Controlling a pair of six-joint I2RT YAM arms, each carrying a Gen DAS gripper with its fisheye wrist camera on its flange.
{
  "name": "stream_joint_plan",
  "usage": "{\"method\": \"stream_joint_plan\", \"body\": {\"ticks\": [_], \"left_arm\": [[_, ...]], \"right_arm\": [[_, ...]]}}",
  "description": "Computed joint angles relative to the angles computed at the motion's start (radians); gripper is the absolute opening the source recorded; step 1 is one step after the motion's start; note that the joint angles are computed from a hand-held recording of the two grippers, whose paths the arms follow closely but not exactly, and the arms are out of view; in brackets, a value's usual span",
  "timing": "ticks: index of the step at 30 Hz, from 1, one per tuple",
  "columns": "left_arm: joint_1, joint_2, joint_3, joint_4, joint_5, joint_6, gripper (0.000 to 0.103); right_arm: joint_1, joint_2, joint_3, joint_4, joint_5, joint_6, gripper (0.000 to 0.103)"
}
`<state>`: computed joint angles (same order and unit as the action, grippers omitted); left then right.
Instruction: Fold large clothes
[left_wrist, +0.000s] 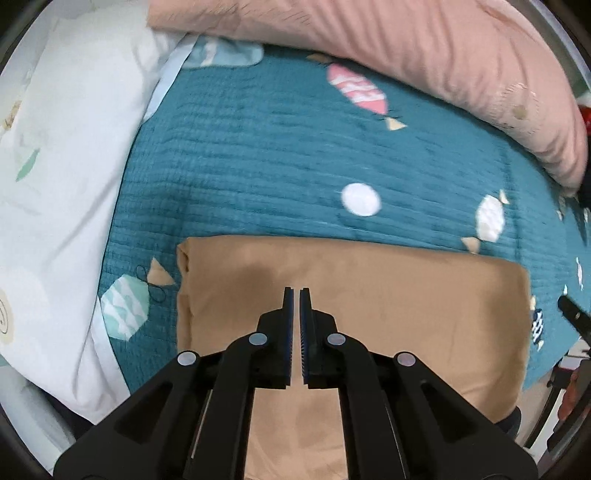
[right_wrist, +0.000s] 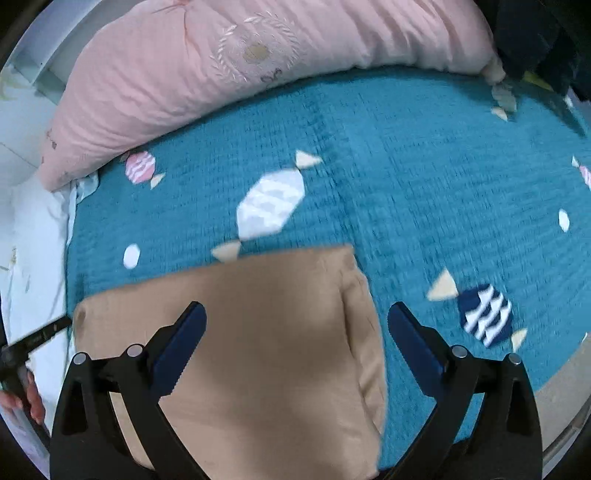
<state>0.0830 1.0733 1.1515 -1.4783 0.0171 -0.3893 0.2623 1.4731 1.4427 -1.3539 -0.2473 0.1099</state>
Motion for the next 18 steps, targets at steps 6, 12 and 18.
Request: {"method": "stream_joint_plan", "body": {"ticks": [6, 12, 18], "left_arm": [[-0.223, 0.048, 0.059, 0.026, 0.043, -0.188, 0.004], [-0.386, 0.186, 0.1, 0.148, 0.087, -0.328, 0.004], [-0.4, 0.351, 0.048, 0.318, 0.156, -0.371, 0.002]], "right_arm": [[-0.096, -0.123, -0.235, 0.004, -0.009, -0.052, 0.095], [-0.211, -0.184, -0.463, 0.031, -0.12, -0.078, 0.094], [-0.252, -0.199, -0.561, 0.089, -0.22, -0.04, 0.075]]}}
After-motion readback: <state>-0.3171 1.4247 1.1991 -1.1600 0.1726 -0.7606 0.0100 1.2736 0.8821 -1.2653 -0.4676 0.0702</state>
